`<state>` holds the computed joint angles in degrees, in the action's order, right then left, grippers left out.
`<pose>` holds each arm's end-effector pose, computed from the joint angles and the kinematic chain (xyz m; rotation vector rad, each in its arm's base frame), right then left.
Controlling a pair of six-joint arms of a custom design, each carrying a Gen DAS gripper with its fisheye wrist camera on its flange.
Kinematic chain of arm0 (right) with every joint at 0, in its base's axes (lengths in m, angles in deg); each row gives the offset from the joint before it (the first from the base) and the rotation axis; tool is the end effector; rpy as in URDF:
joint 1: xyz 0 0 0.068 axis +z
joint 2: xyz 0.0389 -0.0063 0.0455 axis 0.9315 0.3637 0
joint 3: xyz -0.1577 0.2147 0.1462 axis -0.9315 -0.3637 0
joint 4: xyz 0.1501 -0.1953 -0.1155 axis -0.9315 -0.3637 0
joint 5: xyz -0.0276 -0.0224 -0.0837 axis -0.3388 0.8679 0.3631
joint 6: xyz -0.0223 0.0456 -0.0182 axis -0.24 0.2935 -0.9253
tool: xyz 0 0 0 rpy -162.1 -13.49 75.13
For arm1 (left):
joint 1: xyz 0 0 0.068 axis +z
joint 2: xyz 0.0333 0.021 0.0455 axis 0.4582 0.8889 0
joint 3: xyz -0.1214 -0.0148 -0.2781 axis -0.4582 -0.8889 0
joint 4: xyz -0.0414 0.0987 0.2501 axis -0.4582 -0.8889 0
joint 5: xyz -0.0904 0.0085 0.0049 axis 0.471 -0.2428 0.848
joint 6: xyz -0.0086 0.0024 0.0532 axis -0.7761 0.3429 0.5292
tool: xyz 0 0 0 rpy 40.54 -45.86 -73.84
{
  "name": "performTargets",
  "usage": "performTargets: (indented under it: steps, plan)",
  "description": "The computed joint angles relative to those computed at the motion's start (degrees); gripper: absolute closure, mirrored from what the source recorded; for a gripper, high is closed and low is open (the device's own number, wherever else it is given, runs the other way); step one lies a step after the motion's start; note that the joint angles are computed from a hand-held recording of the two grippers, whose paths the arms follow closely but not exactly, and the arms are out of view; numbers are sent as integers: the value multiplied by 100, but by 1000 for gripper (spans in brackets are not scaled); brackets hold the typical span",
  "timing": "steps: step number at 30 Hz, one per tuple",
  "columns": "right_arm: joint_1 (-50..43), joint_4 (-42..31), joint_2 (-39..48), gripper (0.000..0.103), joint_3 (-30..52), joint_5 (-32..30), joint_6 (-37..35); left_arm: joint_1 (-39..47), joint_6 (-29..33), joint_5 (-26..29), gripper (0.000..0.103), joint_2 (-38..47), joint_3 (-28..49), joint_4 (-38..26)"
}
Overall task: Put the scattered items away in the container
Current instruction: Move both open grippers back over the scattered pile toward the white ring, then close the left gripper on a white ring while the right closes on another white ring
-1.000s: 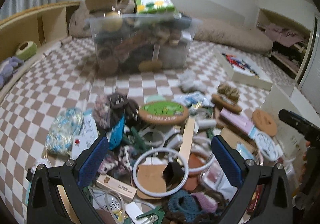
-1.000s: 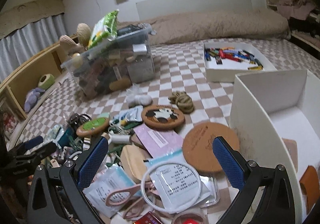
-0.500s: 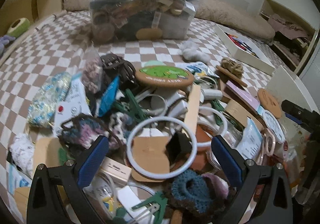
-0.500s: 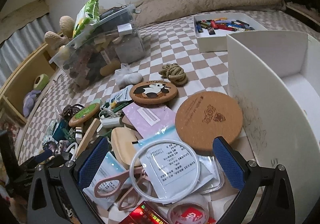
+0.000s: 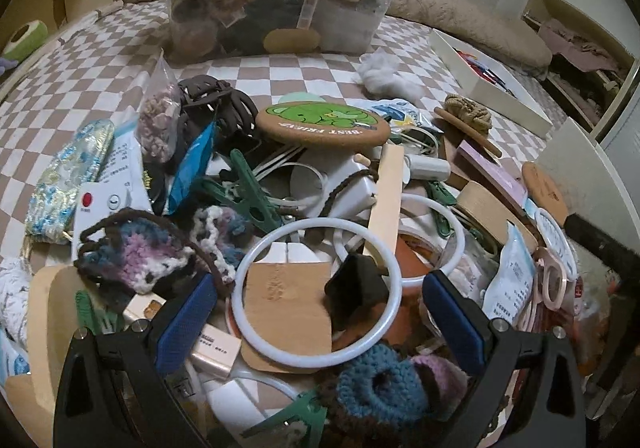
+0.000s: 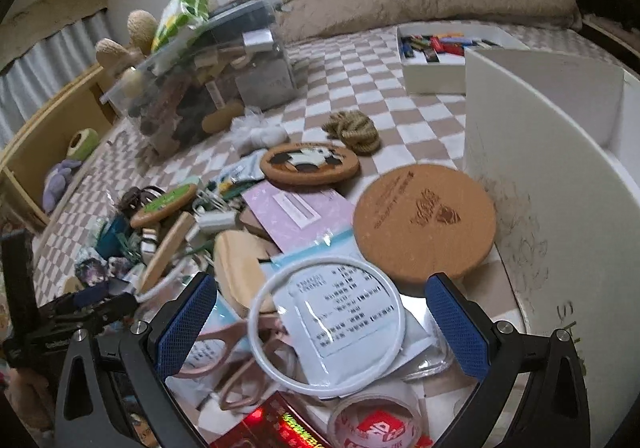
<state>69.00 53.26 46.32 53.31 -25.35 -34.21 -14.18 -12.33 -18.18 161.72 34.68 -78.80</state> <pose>0.2645 0.0129 0.2309 -0.1246 2.4376 0.4107 0.2577 -0.2150 0.2323 -0.1271 2.5403 -0.2384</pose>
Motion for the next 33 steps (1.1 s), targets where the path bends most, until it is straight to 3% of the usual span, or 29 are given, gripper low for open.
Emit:
performTargets:
  steps: [7,26,28,33]
  plan:
    - [-18,-212,270,0,114,131,14,111,16,213,0,35,-102,260]
    - [141,-307,418,0,173,415,-70,13,79,145,0,134,-113,307]
    - [115,-419,431,1,229,355,-143,11,108,144,0,140,-119,316]
    - [89,-596,421,18,309,168,-380,-37,119,65,0,182,-77,278]
